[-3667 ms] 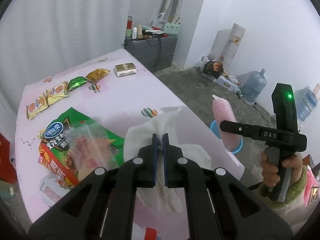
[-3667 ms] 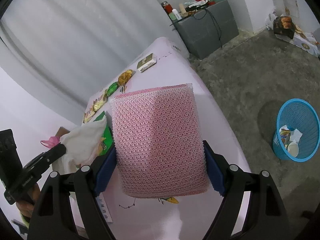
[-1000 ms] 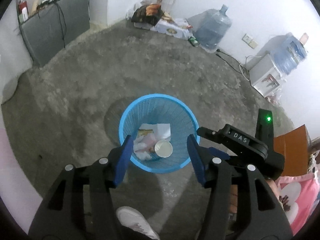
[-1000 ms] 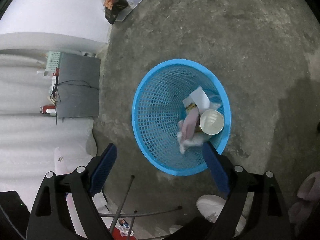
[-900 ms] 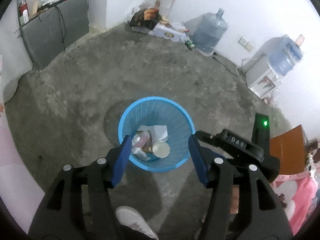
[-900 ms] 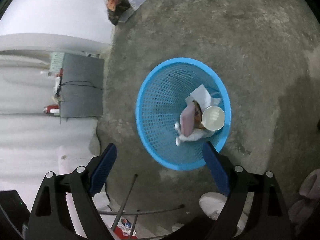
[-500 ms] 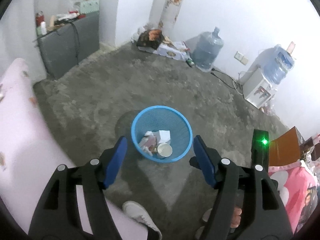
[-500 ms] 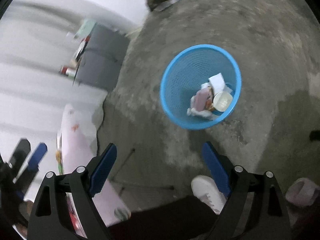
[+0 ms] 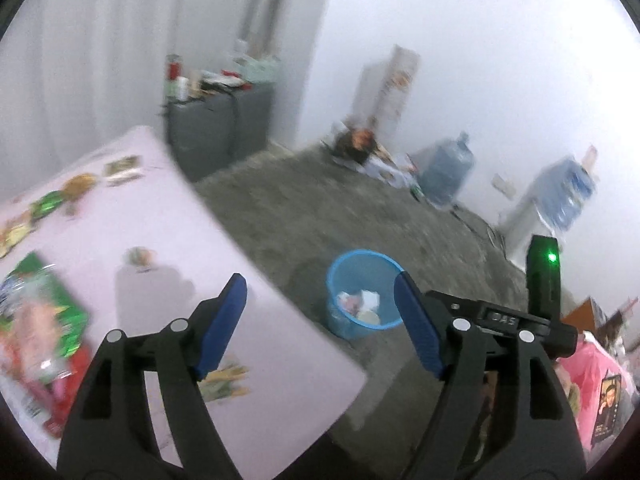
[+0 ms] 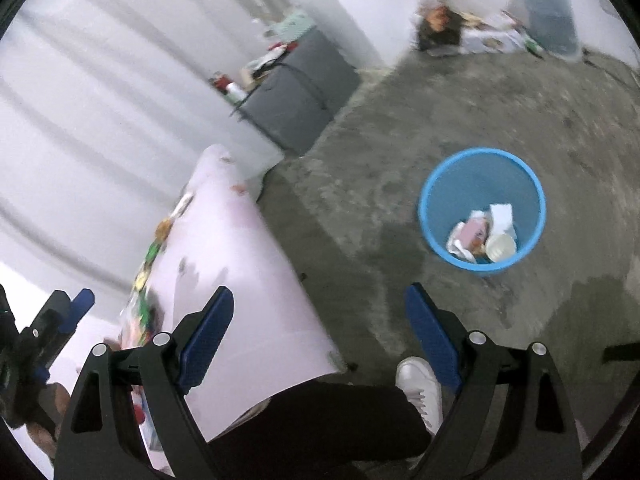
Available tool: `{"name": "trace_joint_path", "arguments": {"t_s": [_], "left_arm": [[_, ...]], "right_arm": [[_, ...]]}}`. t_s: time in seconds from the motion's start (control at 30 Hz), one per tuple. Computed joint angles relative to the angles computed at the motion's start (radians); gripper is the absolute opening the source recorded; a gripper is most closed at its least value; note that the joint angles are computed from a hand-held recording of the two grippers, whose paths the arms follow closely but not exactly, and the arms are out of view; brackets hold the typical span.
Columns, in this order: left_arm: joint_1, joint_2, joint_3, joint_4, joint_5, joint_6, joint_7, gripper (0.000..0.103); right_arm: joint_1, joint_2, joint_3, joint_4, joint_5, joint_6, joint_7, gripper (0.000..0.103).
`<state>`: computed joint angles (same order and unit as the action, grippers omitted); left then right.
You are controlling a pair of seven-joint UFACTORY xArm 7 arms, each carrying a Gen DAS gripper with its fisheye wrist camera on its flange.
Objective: Collect trash
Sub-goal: 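Move both tools back over the table toward the green chip bag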
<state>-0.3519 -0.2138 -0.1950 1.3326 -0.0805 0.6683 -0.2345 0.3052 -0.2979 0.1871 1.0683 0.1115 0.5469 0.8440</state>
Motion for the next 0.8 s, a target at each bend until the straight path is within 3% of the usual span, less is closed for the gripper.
{"name": "trace_joint_path", "arguments": {"t_s": [0.13, 0.33, 0.53, 0.8], "left_arm": [[0.069, -0.180, 0.036, -0.131, 0.034, -0.020, -0.056, 0.075], [0.212, -0.359, 0.082, -0.246, 0.091, -0.026, -0.134, 0.076], [0.278, -0.420, 0.154, -0.297, 0.073, -0.002, -0.121, 0.077], [0.321, -0.445, 0.212, -0.349, 0.034, 0.008, -0.052, 0.076]], "right_arm": [[0.004, 0.032, 0.046, 0.076, -0.070, 0.022, 0.028, 0.092], [0.071, 0.157, 0.050, 0.222, -0.037, 0.036, -0.033, 0.092], [0.137, 0.313, 0.056, 0.402, 0.050, 0.049, -0.129, 0.092], [0.201, 0.498, 0.068, 0.625, 0.075, 0.106, -0.165, 0.092]]}}
